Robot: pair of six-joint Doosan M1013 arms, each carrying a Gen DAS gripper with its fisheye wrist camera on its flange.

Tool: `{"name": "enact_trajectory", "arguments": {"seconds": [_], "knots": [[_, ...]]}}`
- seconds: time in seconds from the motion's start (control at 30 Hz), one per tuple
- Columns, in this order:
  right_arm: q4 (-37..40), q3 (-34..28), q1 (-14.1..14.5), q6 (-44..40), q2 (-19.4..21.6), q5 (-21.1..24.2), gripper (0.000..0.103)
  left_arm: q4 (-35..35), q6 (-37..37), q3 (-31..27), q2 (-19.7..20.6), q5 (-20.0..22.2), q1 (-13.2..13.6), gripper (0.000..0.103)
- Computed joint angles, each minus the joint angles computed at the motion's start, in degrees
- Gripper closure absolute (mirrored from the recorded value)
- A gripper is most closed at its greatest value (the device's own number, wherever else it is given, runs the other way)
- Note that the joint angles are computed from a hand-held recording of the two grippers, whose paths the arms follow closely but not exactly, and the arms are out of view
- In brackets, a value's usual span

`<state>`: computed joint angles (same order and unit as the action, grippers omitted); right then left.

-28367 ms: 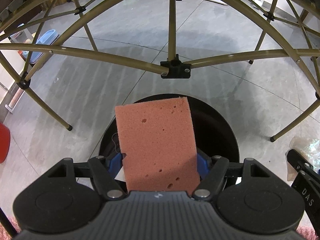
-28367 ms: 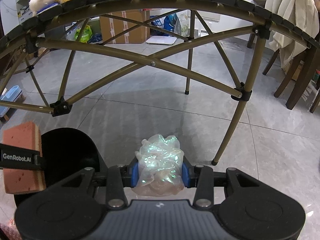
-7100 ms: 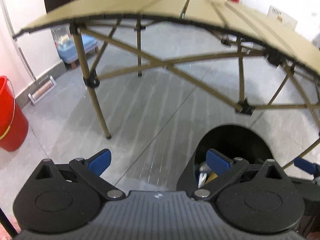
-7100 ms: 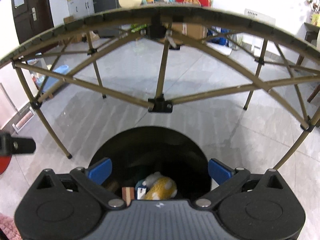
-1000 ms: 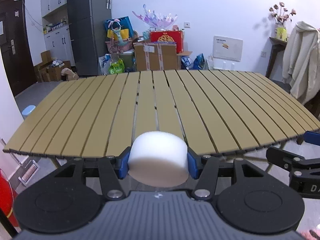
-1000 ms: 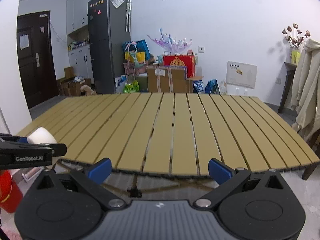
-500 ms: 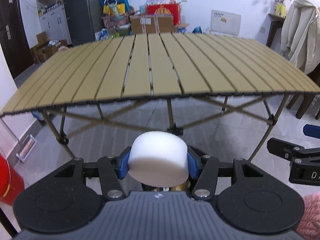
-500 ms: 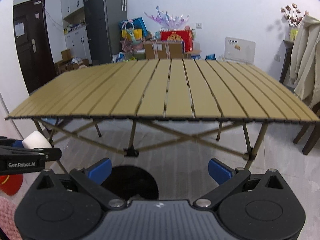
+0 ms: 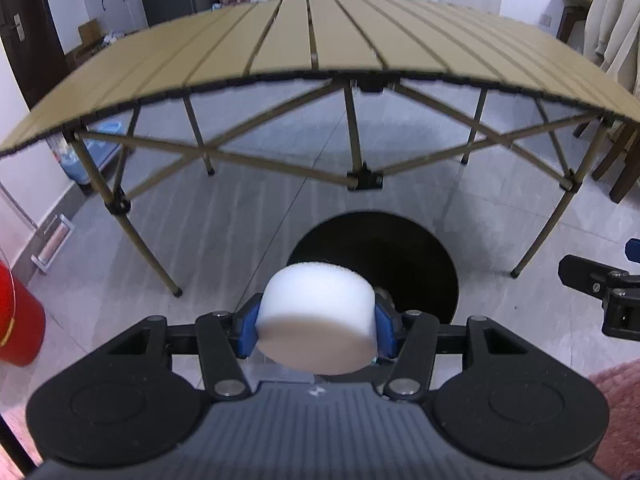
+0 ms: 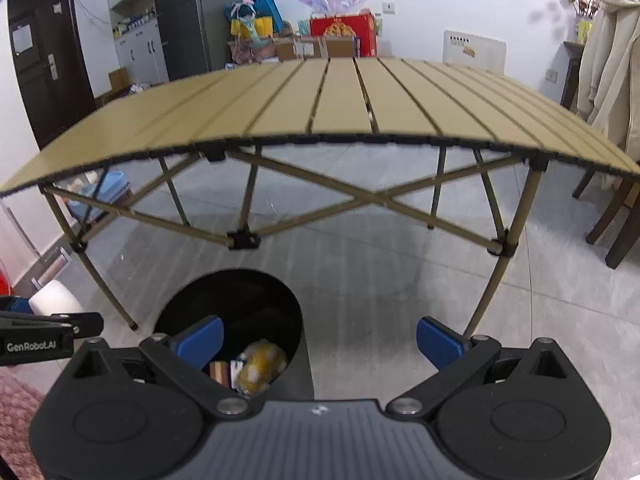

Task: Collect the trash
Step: 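Carry the foam roll in the left tool down over the black bin, then open the left tool to drop the foam roll into the bin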

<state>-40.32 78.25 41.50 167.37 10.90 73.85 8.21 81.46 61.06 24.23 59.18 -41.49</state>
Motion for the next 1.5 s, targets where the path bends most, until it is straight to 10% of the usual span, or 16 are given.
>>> {"name": "enact_trajectory", "arguments": {"seconds": [1.5], "knots": [[5.88, 6.13, -7.53, 2.3, 1.86, -1.89, 0.0, -0.01, -2.42, -13.98, 14.35, 11.3, -1.78, 0.047]]}}
